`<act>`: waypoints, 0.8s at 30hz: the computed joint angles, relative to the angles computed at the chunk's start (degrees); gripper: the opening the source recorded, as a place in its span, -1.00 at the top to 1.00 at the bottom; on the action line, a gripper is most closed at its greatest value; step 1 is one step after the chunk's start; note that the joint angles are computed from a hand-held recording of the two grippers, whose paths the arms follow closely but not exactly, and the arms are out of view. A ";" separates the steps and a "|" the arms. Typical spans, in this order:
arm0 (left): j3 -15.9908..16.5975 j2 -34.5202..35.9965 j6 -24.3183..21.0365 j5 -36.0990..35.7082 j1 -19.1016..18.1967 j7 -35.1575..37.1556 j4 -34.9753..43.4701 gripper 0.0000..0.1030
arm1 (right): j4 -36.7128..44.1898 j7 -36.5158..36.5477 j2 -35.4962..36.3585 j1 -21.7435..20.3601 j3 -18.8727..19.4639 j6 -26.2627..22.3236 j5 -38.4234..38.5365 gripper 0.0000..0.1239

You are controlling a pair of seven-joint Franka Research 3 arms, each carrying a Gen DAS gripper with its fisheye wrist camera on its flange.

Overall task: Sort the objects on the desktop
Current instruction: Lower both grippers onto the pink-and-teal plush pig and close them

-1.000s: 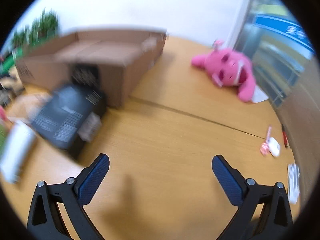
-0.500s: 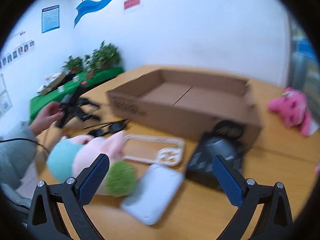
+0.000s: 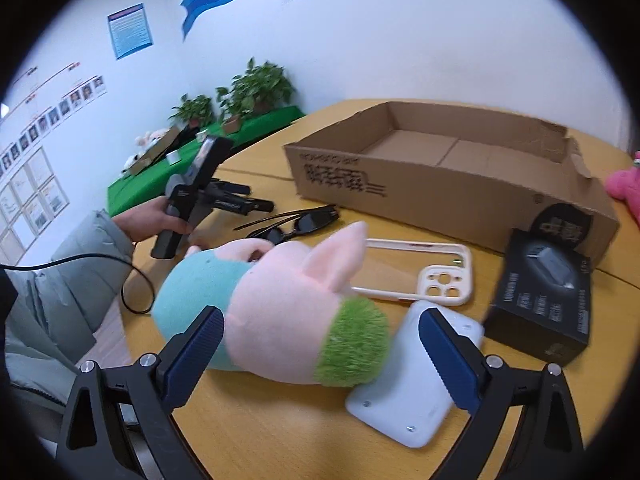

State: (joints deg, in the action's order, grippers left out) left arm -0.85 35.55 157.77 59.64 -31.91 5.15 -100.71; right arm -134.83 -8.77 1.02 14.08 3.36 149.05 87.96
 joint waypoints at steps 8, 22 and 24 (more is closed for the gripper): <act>-1.36 -4.16 -3.18 -1.69 -3.22 -2.45 -4.00 -0.98 | 3.00 3.06 3.98 0.24 1.23 -1.08 -2.30 -0.60; -9.32 -5.33 -1.13 18.81 -9.01 -24.16 2.40 -0.99 | 3.44 7.67 5.12 -0.52 1.39 -2.03 -2.50 -0.61; -11.77 -2.00 0.76 9.42 -7.05 -15.31 5.16 -0.98 | 2.82 7.72 4.60 -0.15 1.69 -1.28 -3.72 -0.61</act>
